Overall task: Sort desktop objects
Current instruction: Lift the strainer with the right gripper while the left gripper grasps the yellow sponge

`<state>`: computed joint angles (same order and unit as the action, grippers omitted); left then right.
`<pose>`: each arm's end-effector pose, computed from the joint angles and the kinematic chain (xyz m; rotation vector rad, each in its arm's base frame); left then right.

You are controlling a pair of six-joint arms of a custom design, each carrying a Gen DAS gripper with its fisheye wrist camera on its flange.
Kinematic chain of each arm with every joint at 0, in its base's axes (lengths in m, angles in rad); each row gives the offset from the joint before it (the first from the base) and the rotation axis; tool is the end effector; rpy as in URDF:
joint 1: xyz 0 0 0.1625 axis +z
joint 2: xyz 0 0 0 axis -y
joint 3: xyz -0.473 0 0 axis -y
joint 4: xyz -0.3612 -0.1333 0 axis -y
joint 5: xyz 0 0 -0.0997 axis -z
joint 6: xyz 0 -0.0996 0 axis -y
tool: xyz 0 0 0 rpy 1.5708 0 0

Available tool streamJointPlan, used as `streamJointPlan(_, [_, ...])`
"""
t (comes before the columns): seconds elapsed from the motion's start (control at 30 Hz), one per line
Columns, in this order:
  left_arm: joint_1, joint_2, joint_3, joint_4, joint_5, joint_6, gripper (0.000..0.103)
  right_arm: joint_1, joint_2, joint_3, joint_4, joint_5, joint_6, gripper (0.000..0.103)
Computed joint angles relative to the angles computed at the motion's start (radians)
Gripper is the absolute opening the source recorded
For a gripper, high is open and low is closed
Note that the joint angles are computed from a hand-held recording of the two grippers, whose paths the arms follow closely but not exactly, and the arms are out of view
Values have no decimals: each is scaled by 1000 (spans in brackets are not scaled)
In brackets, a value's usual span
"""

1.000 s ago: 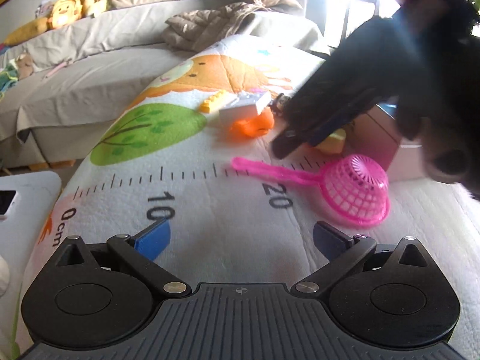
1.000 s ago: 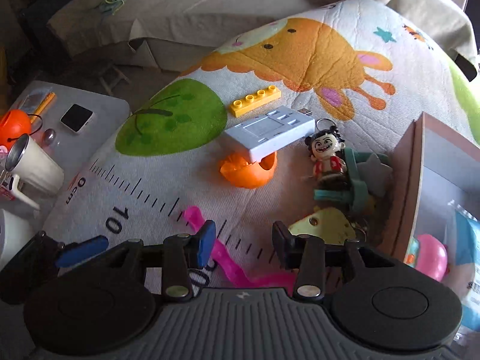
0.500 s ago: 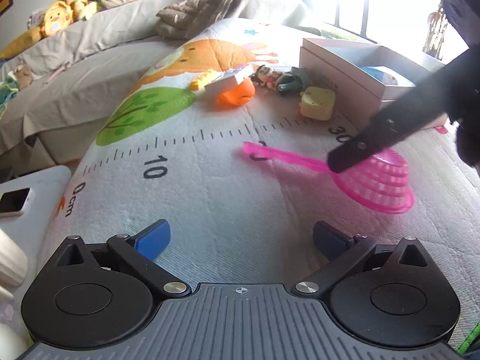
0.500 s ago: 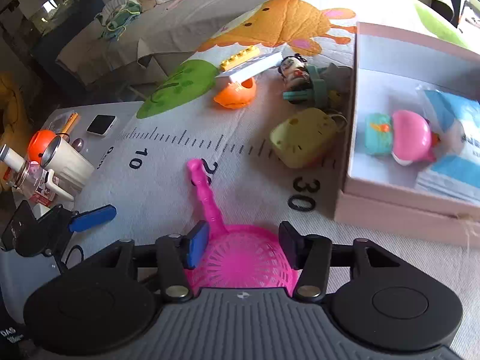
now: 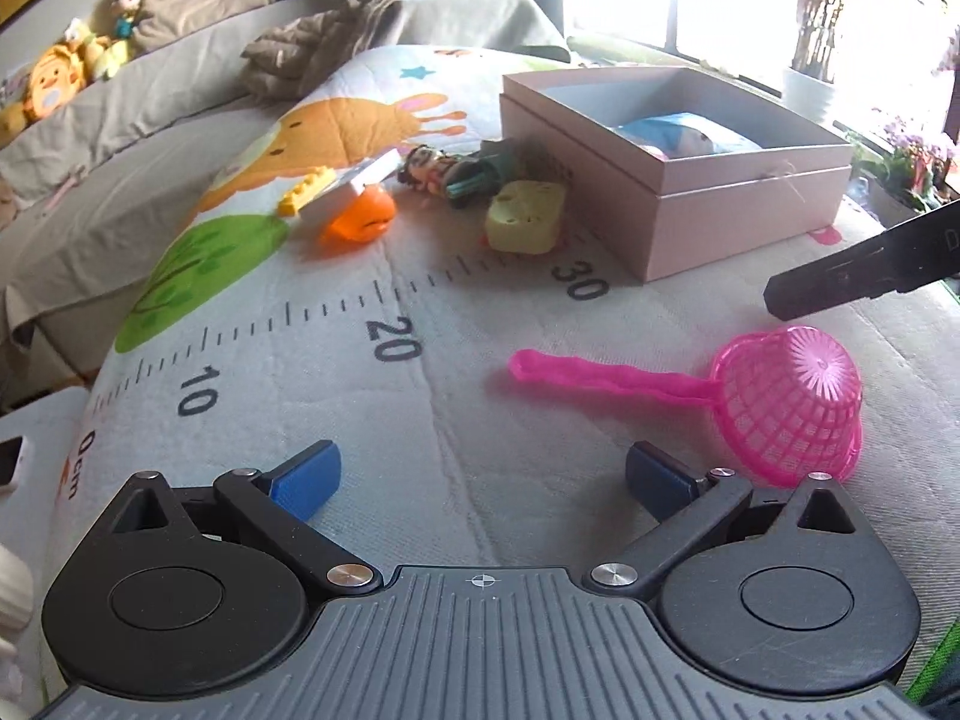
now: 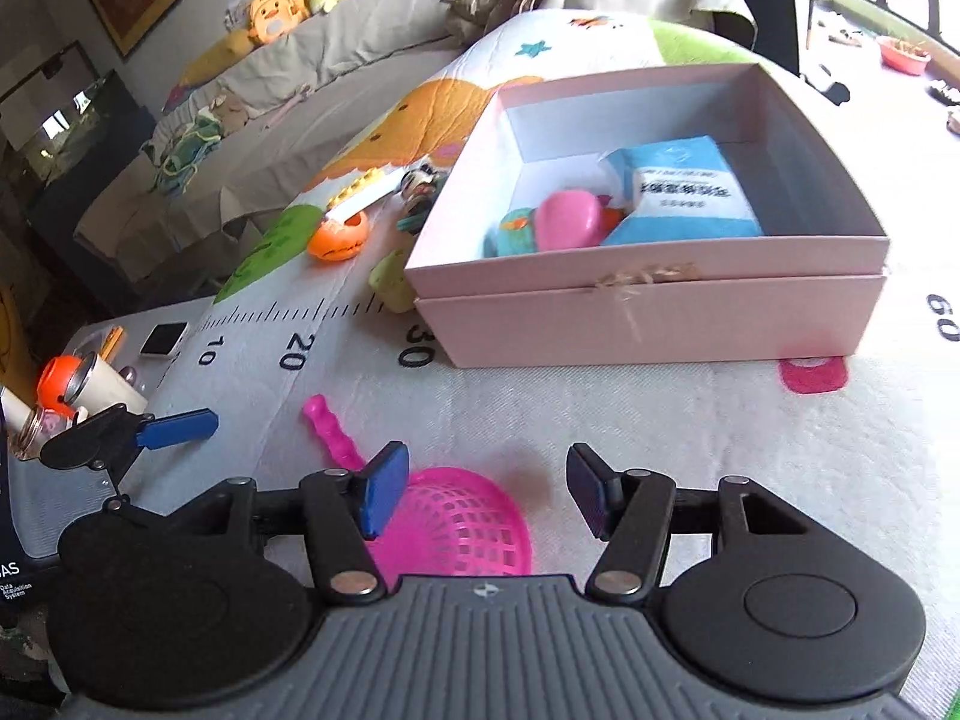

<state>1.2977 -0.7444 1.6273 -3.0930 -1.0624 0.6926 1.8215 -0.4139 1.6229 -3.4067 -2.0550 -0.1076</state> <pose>-0.0162 -0.7319 0.1936 0.9482 2.2612 -0.6587 0.2562 -0.6501 0.0020 0.2559 -2.5687 0.8774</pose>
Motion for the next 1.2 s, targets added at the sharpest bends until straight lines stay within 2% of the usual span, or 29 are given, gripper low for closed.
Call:
streamJointPlan(0.1, [1, -16, 8, 43, -44, -15, 103, 0, 10, 20, -106, -74, -23, 59])
streamJointPlan(0.17, [-1, -21, 15, 61, -63, -7, 103, -8, 12, 28, -135, -118, -10, 59])
streamJointPlan(0.23, [-5, -19, 25, 54, -64, 15, 103, -17, 9, 42, -136, -126, 9, 58])
streamJointPlan(0.33, [-8, -14, 28, 34, -43, 29, 103, 0, 26, 53, -174, -152, -53, 58])
streamJointPlan(0.5, [-2, -12, 17, 2, 0, 38, 103, 39, 57, 58, -161, -146, -146, 58])
streamJointPlan(0.6, [5, -7, -1, -13, 31, 35, 103, 56, 58, 64, -130, -98, -178, 58])
streamJointPlan(0.73, [11, 2, -40, -13, 50, -1, 103, 68, 61, 71, -180, -76, -232, 60])
streamJointPlan(0.77, [12, 5, -48, -14, 50, -10, 103, 68, 61, 71, -188, -78, -234, 64])
streamJointPlan(0.83, [12, 14, -74, 1, 39, -42, 103, 67, 66, 66, -212, -98, -237, 67])
streamJointPlan(0.93, [15, 31, -125, 44, -18, -90, 103, 60, 75, 64, -261, -139, -247, 70])
streamJointPlan(1.03, [12, 74, -184, 47, -81, -71, 103, 44, 92, 54, -339, -196, -248, 75])
streamJointPlan(1.07, [11, 91, -208, 49, -99, -57, 101, 36, 95, 50, -358, -213, -234, 75])
streamJointPlan(1.17, [7, 140, -290, 112, -122, -39, 79, 5, 92, 54, -407, -222, -163, 76])
streamJointPlan(1.2, [7, 156, -319, 138, -127, -38, 79, -2, 92, 55, -421, -222, -149, 76])
